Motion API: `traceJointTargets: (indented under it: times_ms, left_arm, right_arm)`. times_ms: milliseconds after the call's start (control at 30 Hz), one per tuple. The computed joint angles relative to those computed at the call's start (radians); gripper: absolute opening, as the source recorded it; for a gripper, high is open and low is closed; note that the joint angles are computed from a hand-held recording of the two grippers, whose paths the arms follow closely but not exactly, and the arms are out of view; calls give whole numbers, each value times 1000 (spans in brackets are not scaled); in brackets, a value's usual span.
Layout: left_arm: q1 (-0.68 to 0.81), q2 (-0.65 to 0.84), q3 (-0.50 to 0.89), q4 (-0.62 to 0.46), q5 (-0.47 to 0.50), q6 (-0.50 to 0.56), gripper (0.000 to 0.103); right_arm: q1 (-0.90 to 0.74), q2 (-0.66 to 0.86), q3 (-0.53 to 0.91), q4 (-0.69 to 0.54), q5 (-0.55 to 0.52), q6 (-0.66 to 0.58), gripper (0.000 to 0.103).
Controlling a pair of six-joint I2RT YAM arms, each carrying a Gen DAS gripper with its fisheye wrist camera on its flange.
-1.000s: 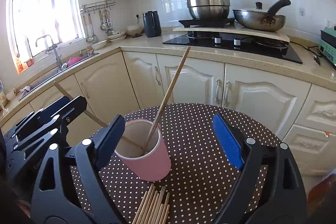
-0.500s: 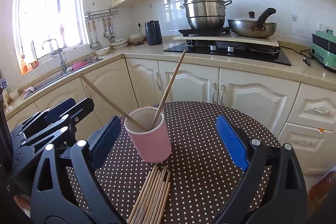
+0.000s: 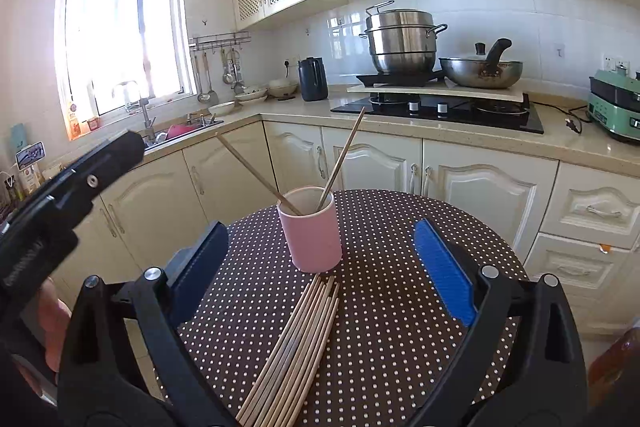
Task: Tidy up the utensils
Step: 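Withdraw both open grippers from the cup back toward the chopstick bundle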
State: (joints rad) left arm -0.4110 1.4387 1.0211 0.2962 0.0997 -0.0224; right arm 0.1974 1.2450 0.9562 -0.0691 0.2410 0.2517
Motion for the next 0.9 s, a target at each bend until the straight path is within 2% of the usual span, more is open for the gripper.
traceJointTargets:
  times_ms: [167, 300, 500, 600, 733, 900]
  left_arm:
    - [-13, -96, -78, 31, 40, -11, 46]
    - [-27, -116, -101, 35, 39, -6, 46]
    - [-26, -79, -88, 11, 39, -5, 46]
    - [-22, -28, -51, -41, 32, 3, 46]
    - [-28, 58, 8, -107, -25, 14, 46]
    - [-17, 118, 44, -153, -45, 22, 46]
  right_arm:
    - [31, -53, -26, -46, 31, 9, 93]
    - [27, -71, -43, -64, 26, 32, 93]
    - [-9, -41, -42, -92, -7, 78, 93]
    - [-35, -8, -39, -100, -38, 102, 93]
    - [-52, 45, -34, -104, -66, 117, 93]
    - [-59, 96, -26, -114, -82, 126, 93]
